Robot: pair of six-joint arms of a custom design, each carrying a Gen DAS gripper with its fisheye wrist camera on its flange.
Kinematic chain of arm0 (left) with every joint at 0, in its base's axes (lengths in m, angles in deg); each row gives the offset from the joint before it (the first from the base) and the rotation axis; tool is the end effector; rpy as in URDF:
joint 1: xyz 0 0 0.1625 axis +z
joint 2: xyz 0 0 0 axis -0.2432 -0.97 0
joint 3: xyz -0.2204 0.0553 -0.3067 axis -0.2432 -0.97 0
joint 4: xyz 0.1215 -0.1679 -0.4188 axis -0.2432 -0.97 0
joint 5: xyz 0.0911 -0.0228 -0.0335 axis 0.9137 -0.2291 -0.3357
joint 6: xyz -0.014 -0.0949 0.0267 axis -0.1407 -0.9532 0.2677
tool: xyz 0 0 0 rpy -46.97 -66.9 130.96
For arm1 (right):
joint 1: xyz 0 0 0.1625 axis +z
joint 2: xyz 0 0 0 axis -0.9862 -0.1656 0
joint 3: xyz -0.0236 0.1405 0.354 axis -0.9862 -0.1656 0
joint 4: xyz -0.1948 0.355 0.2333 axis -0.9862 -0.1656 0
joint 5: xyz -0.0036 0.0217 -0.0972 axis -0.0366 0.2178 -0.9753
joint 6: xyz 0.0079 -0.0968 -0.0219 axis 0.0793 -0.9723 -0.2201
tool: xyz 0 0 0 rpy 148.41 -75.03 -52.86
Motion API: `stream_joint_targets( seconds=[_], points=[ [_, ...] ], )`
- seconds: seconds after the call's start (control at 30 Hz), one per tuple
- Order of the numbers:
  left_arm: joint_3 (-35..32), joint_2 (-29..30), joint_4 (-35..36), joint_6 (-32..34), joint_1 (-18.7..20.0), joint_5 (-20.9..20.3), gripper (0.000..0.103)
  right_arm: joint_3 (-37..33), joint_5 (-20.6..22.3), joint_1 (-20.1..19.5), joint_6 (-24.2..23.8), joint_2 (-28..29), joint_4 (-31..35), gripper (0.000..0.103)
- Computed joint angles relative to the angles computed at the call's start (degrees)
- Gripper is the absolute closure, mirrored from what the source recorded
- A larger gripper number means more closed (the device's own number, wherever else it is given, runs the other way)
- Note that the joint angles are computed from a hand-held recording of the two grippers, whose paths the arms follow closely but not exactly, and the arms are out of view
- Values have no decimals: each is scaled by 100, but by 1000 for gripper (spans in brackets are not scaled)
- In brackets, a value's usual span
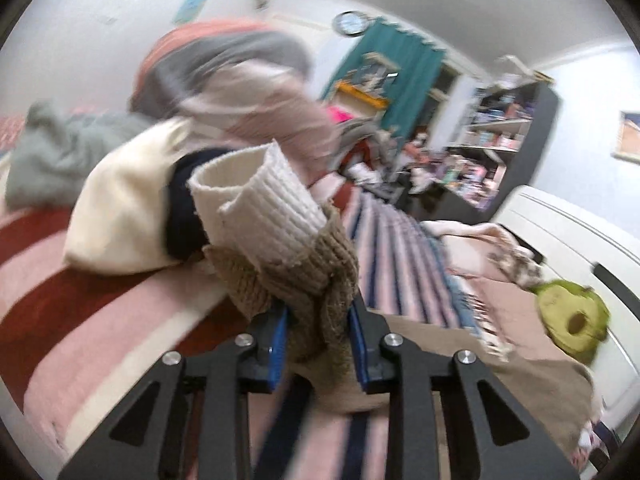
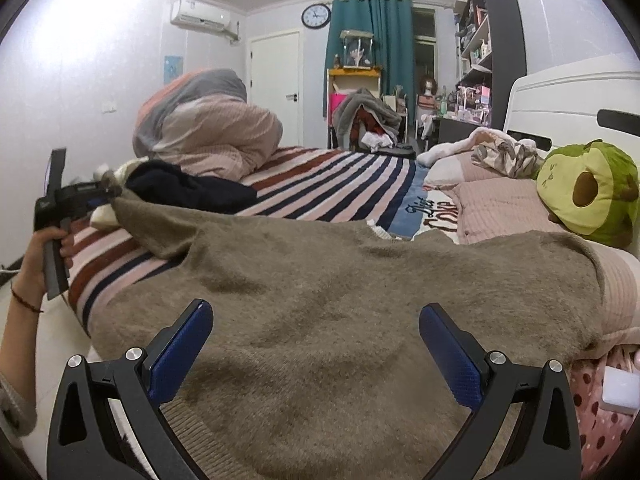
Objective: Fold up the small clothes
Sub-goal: 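Grasp the white sleeve cuff of the brown sweater with the left gripper, then carry the sleeve across the sweater body with the left gripper and release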
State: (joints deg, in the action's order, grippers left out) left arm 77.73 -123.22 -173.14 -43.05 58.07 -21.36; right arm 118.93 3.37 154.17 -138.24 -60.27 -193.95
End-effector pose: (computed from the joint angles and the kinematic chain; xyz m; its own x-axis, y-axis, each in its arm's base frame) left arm -0.1579 -0.4468 0.1665 -0.9406 -0.0586 -0.3345 0.2923 0.3616 -0.8853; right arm 0.0579 -0.3271 0.2889 -0.6842 -0.3237 0.6535 -0.7224 0.4239 -0.5463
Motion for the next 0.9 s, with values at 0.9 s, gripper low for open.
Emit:
stream_joint_targets(
  seconds=[0.9],
  points=[
    [-1465,2435,2723,-1067,-1309,-2987,42,215,3345,-3656,-1066,-3606,4213,1]
  ],
)
